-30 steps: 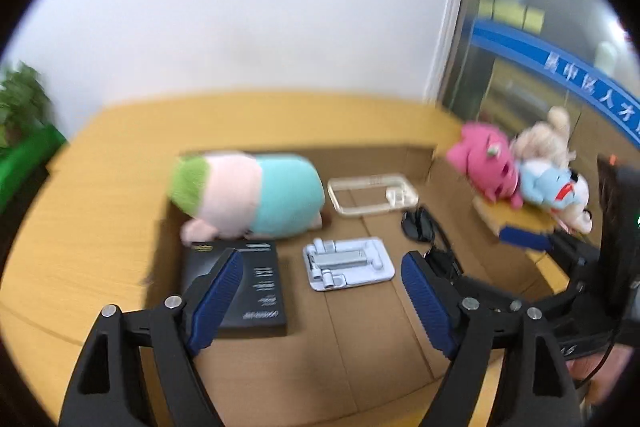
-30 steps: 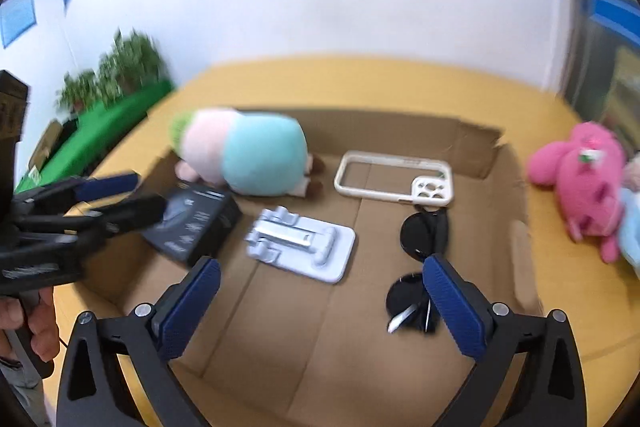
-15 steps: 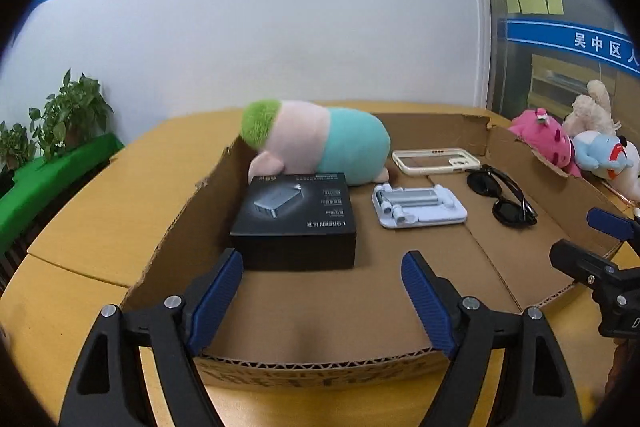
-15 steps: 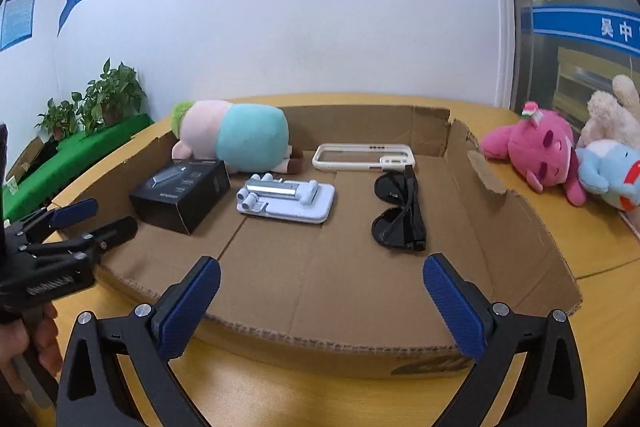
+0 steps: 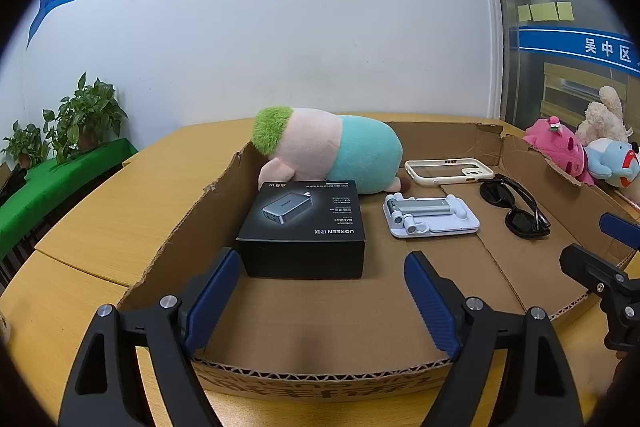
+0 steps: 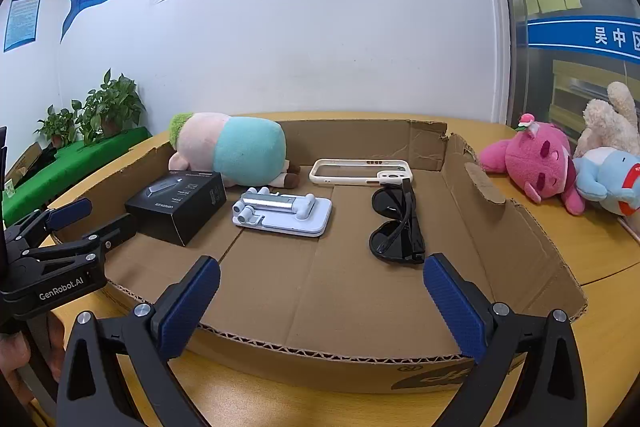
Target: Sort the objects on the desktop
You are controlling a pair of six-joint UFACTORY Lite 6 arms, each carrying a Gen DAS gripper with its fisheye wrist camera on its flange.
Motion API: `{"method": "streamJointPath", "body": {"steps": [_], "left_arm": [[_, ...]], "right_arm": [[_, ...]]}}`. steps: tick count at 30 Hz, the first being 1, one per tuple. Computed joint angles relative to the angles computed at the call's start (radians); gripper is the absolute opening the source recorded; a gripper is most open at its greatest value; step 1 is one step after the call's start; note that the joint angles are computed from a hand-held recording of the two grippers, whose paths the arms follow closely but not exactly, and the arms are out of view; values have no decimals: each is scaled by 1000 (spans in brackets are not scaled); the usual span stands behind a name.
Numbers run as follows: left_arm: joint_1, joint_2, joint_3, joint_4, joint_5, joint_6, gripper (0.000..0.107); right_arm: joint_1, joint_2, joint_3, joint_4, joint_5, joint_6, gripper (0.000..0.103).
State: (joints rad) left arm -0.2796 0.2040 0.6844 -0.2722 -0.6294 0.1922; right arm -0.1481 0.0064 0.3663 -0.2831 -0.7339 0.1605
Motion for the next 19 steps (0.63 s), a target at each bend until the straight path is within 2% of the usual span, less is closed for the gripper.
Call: {"method": "streamJointPath", "body": {"steps": [19], "left_arm": [[-1, 1, -1, -4, 1, 0, 85]], "right_arm": [[2, 3, 3, 5, 0, -3, 103]]}}
